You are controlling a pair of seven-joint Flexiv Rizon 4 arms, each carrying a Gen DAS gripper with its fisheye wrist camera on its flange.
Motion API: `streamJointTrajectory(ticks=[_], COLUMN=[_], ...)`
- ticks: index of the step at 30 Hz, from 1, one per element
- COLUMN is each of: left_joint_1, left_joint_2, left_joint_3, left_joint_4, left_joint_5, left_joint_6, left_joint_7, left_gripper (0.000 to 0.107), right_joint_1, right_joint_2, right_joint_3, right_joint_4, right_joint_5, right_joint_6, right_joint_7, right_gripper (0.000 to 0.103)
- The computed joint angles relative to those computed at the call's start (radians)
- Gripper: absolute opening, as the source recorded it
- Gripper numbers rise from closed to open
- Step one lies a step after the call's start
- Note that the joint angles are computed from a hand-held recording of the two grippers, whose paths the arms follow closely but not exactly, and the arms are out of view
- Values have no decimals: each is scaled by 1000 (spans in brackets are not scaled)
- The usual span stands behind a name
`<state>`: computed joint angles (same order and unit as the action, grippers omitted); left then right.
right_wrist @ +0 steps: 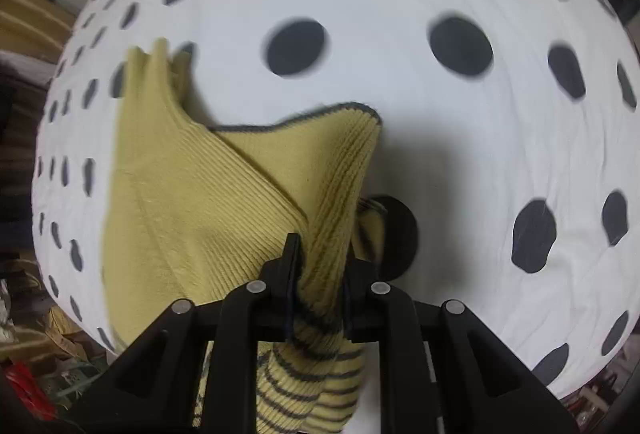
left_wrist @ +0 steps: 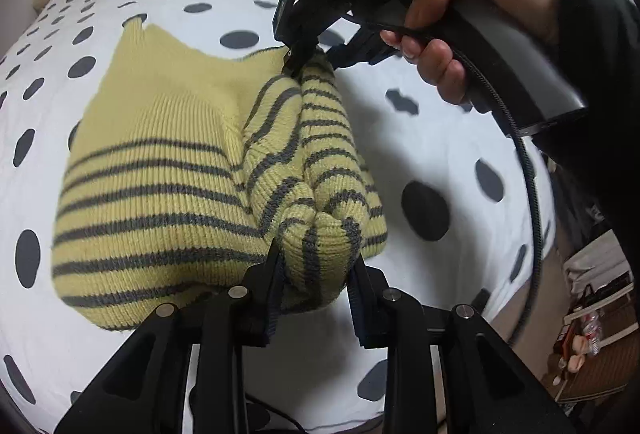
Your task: Fold large clothes
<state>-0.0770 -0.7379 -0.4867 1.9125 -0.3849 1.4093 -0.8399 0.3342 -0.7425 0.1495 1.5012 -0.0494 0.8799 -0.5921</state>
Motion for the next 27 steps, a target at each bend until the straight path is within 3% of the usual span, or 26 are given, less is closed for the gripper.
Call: streamJointTrajectory(ticks=[2, 3, 4, 6, 9, 10, 11, 13, 15, 19, 21, 22, 24, 25, 26, 27], left_joint_1=[-21, -20, 6, 57, 155, 185, 233, 301, 282, 143, 82, 67, 63, 65, 51, 47], left_joint_2=[-14, -14, -13, -11, 21, 38, 57, 87, 126, 143, 120, 104, 76, 64, 54, 40], left_joint_3=[13, 8, -25, -82, -173, -192, -229, -255, -175, 89, 191, 221, 240, 243, 259, 261], left_joint_4=[9, 19, 32, 41, 97, 121, 158, 203, 219, 190, 159, 147, 125, 119, 113, 106], left_joint_5=[26, 40, 47, 47, 43, 42, 44, 64, 84, 124, 147, 161, 195, 218, 238, 256], left_joint_6=[66, 90, 93, 67, 85, 104, 135, 194, 259, 303, 293, 290, 292, 309, 330, 349], left_joint_7=[7, 6, 11, 18, 35, 30, 25, 0, -49, -100, -114, -121, -125, -121, -123, -124], left_gripper=[31, 38, 48, 55, 55, 55, 55, 67, 78, 78, 77, 77, 77, 77, 77, 77], right_joint_1=[2, 4, 4, 11, 27, 40, 69, 128, 187, 301, 387, 411, 399, 375, 340, 281], right_joint_2=[13, 25, 39, 80, 156, 179, 209, 247, 272, 237, 233, 232, 217, 201, 186, 157], right_joint_3=[-12, -18, -21, -34, -39, -44, -61, -98, -121, -160, -237, -263, -252, -227, -187, -115], right_joint_4=[69, 98, 124, 175, 272, 307, 359, 438, 503, 560, 540, 512, 457, 430, 412, 380], right_joint_5=[4, 2, -2, -18, -33, -41, -55, -88, -109, -106, -131, -172, -240, -256, -253, -218], right_joint_6=[97, 133, 163, 191, 288, 336, 407, 502, 574, 796, 724, 624, 487, 453, 446, 460], right_joint_7=[13, 22, 28, 54, 101, 123, 164, 249, 340, 430, 442, 443, 422, 398, 374, 319], right_gripper=[41, 44, 47, 48, 49, 55, 68, 81, 81, 81, 81, 81, 79, 71, 53, 42])
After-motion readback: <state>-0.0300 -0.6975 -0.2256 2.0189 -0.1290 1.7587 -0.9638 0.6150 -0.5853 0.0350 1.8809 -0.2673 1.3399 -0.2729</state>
